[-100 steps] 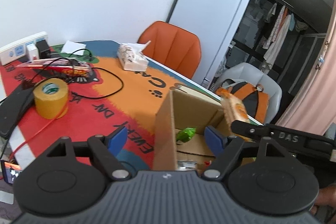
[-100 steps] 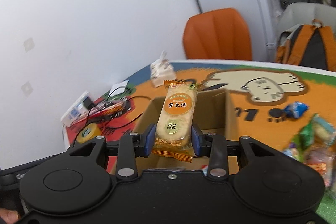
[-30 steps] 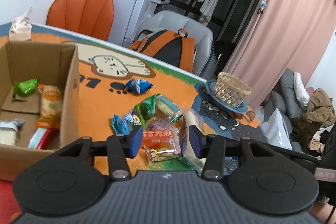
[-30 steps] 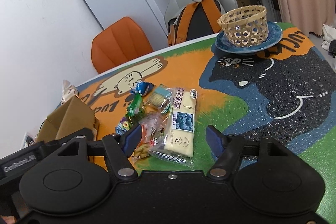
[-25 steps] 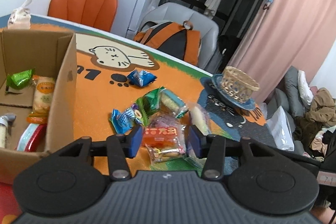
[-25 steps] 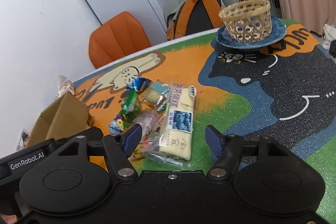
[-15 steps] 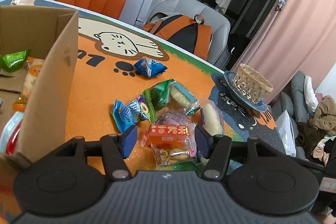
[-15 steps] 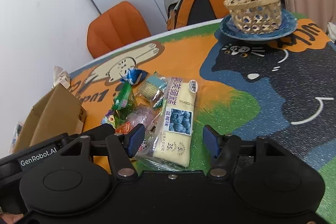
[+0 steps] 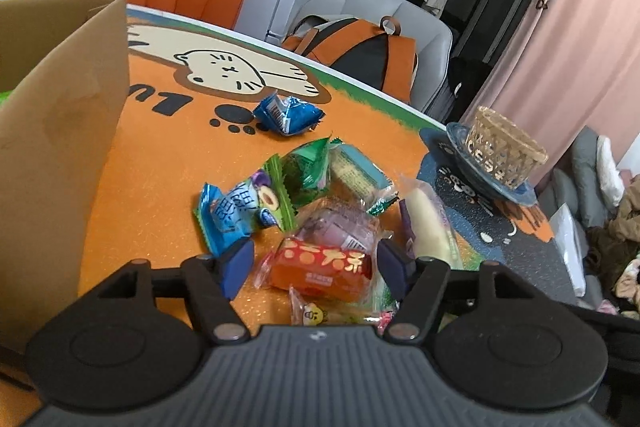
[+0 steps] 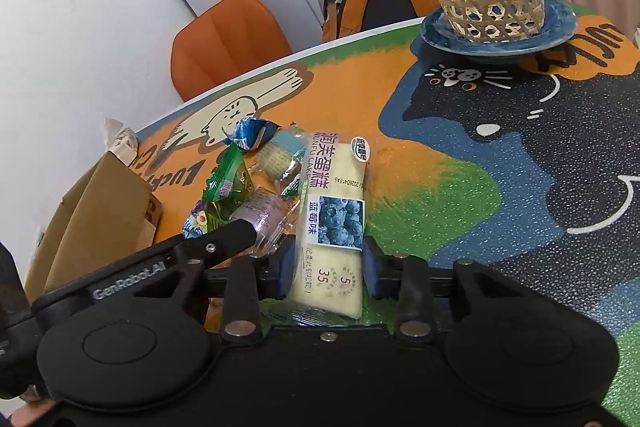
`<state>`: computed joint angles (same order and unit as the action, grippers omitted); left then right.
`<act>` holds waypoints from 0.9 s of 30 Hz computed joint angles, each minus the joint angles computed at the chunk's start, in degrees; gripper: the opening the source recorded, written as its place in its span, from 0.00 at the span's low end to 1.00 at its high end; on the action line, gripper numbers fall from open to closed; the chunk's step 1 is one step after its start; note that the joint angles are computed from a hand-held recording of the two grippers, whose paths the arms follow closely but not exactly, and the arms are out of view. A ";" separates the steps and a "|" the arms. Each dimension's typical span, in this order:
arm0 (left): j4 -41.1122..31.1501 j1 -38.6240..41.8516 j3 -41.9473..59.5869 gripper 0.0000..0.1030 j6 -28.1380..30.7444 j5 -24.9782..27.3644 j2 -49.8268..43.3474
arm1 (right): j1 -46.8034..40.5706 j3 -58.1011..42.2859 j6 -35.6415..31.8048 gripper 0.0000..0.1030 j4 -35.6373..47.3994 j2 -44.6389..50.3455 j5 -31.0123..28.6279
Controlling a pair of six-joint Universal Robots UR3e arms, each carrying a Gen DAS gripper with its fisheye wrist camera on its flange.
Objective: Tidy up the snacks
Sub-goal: 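Grasp the red printed packet with the left tool while the right tool grasps the blueberry cake packet, then carry the red packet and blueberry cake packet with both tools over the box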
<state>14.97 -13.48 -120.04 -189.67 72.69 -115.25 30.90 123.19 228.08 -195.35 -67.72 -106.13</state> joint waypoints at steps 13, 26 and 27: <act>0.43 1.79 -9.76 0.46 1.99 -2.50 9.85 | 6.30 5.34 6.48 0.31 2.23 -6.03 -8.89; -4.99 10.80 -21.05 0.46 5.97 -10.37 29.80 | 14.88 -2.21 8.28 0.30 8.66 -6.56 -16.66; -5.83 11.73 -21.49 0.46 6.23 -11.14 31.33 | 15.35 -3.01 7.97 0.30 8.94 -6.52 -17.08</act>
<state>9.14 -1.74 -141.54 -183.44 61.55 -83.92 46.24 120.17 236.05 -186.41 -74.24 -123.21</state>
